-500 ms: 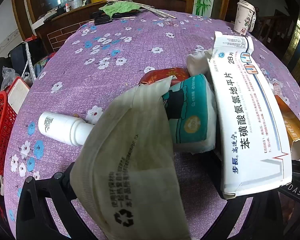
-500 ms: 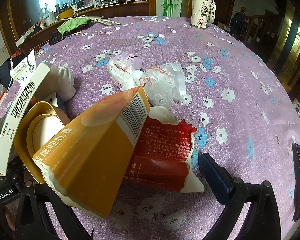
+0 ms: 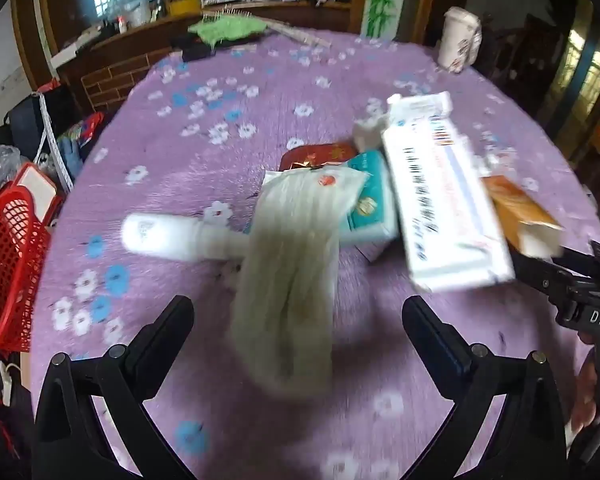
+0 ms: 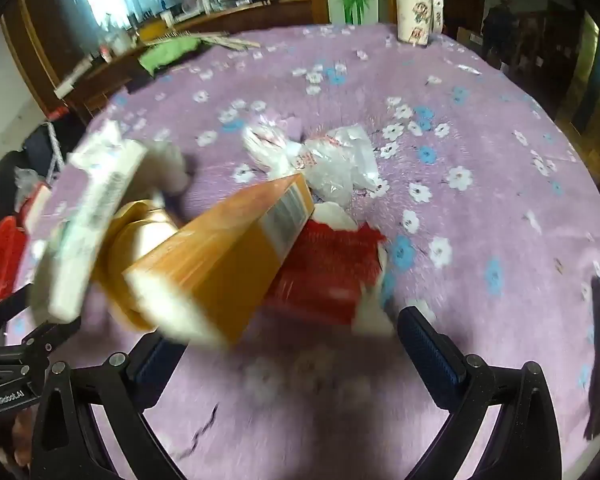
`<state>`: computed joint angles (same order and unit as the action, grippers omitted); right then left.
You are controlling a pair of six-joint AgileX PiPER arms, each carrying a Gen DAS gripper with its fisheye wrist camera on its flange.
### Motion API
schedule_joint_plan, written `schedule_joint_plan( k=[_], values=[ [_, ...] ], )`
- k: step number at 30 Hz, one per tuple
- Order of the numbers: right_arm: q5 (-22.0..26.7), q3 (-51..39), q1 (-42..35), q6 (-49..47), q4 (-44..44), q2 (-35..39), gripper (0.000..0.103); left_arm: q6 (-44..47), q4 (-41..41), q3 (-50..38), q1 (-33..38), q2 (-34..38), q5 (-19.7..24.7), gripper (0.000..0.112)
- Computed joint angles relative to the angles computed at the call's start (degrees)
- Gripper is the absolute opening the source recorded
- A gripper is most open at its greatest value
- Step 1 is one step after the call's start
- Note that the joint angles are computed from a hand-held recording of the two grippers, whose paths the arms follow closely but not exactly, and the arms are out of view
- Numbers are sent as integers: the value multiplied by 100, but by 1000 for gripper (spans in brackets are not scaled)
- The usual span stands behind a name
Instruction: Collect trash
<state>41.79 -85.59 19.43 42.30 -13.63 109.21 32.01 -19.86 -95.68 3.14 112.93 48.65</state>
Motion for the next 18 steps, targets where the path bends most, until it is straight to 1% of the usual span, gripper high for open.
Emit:
schedule_joint_plan(
  k=[1,2,3,4,5,6,7,9,10,11,12,13,14,15,16,17,18],
  values=[
    [-26,166,78,91,-74,-151,103,185,-128,209,71,-176,-58,103],
    [-85,390,204,314,-278,-362,103,587,-481,542,226,-439,-149,103],
    [-63,558,406,666,-627,-571,103,893,-758,809,344,-658,-211,103],
    [30,650,619,952,-927,-734,103,1050,-918,892,415,-736,-249,103],
    [-18,833,819,1319,-1271,-929,103,1294,-1183,1136,504,-929,-340,103],
    [-67,1062,1057,1866,-1755,-1159,103,1739,-1643,1523,662,-1215,-498,103],
    [27,1082,1258,2263,-2113,-1223,103,1975,-1880,1715,752,-1416,-567,103],
    [451,1281,1939,3406,-3253,-1514,103,2985,-2819,2544,991,-2018,-1064,103],
    [925,1275,2352,3951,-3826,-1590,103,3558,-3333,2936,1085,-2282,-1322,103],
    [1293,1310,2677,4409,-4338,-1605,103,4131,-3823,3200,1184,-2440,-1479,103],
    [1866,1331,3120,4855,-4824,-1625,103,4703,-4312,3556,1291,-2703,-1636,103],
    [2236,1404,3403,5186,-5082,-1647,103,5276,-4822,3848,1407,-2901,-1767,103],
    [2482,1494,3644,5531,-5240,-1692,103,5849,-5323,4120,1573,-3093,-1780,103],
    [2500,1582,3769,5737,-5264,-1764,103,6422,-5847,4403,1754,-3301,-1791,103],
    [2484,1678,3867,5950,-5285,-1834,103,6995,-6374,4622,1948,-3423,-1706,103],
    [2684,1713,4045,6241,-5309,-1805,103,7522,-6839,4865,2188,-3543,-1580,103],
    [2791,1726,4114,6362,-5318,-1780,102,7819,-7121,5023,2410,-3623,-1432,103]
  ],
)
